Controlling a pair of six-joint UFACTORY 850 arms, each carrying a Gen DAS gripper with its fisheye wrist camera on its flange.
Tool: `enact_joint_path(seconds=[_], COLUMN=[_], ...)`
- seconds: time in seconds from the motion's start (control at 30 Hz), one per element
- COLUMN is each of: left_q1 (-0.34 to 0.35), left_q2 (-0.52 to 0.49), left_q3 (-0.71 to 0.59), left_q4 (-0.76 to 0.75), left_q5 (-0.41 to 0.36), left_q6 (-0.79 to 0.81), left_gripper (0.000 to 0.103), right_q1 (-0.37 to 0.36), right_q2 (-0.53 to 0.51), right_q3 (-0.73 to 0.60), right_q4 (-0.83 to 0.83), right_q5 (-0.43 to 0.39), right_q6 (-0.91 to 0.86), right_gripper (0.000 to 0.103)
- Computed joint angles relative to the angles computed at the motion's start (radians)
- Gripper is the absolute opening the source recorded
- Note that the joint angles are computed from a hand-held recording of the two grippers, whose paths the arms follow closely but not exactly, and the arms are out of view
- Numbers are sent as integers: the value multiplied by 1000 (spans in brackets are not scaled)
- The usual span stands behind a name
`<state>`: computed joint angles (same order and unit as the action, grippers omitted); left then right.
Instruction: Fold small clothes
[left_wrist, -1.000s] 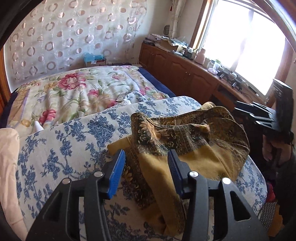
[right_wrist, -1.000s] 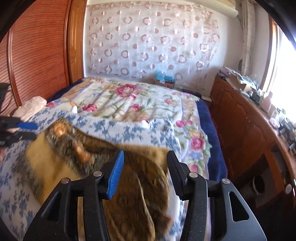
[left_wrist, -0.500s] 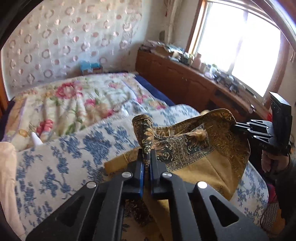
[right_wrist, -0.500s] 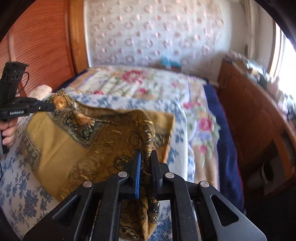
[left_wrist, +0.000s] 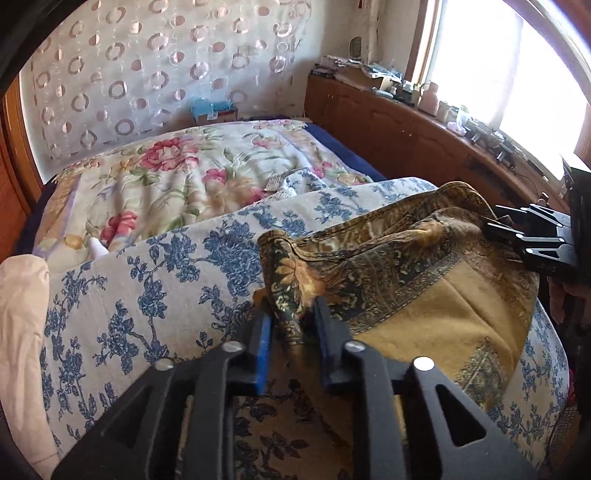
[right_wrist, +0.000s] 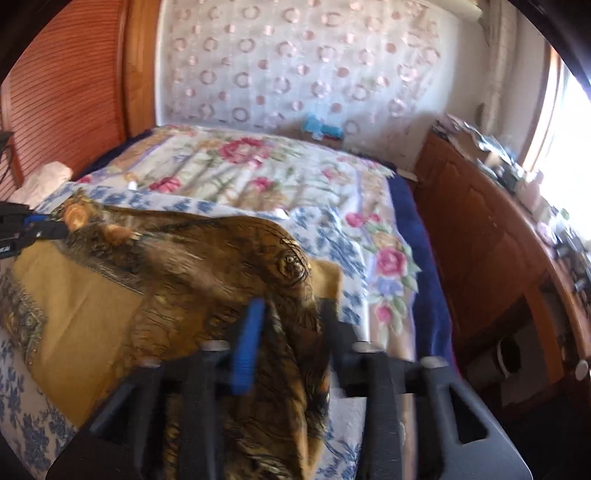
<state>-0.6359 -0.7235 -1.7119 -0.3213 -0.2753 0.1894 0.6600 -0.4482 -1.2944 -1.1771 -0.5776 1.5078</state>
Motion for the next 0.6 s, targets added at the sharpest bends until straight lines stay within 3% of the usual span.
enact_joint_path(seconds=[0.1, 0.6], left_q1=[8, 20], left_q2=[-20, -64], left_q3=[-22, -80], left_q4=[23, -86], left_q5=[-23, -76], left_q6=[-35, 64], left_gripper=[42, 43], right_q1=[-16, -94], right_q2=[9, 29], right_q3=[23, 84], right_q4=[14, 92], right_q5=[16, 290], right_q6=[13, 34], right_gripper=[64, 66])
